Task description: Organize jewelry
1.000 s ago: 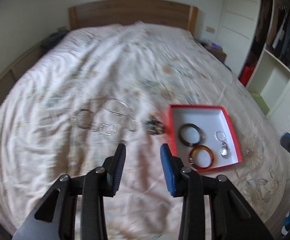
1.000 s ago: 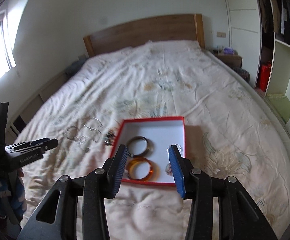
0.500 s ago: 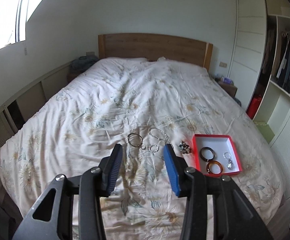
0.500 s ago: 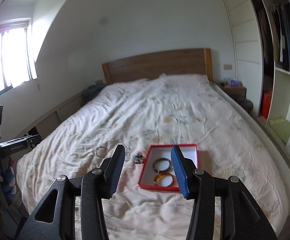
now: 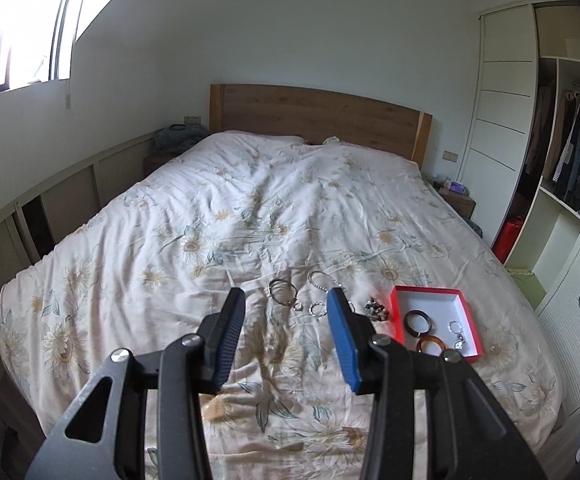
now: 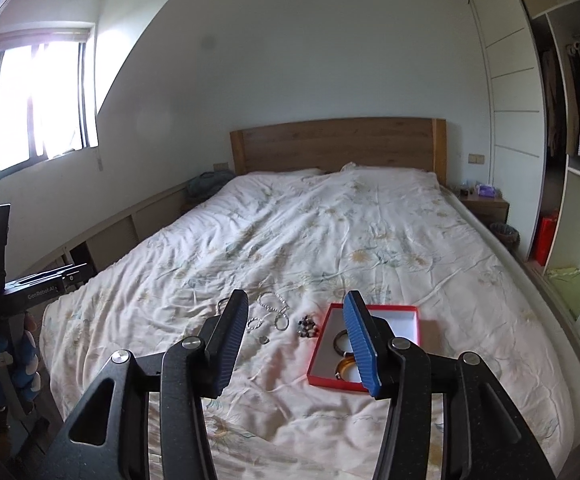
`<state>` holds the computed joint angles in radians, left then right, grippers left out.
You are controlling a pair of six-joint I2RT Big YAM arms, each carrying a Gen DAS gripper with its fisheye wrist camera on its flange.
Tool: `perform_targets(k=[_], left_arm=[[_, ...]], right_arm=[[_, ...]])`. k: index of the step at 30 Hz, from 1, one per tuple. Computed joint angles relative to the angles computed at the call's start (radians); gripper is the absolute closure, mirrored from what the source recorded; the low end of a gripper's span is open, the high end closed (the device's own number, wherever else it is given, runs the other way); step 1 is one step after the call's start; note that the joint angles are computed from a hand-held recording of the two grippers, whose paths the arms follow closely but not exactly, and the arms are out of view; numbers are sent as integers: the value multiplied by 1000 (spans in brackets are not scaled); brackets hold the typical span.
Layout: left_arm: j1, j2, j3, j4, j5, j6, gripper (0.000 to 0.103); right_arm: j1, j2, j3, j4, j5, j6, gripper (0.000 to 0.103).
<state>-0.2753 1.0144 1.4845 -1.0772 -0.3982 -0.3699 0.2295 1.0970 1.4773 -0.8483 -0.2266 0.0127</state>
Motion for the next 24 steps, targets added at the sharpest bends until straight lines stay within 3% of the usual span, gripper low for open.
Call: perform_targets(k=[6,11,24], left_arm=[[66,19,-72,44,54,7,63],[92,44,-152,124,78,34,63],[139,211,-224,230,228,38,63]], right_arm=[[38,75,-4,-15,9,-8,54],[59,152,-8,-8,0,-5,54],[73,354,64,-14,-25,-6,54]])
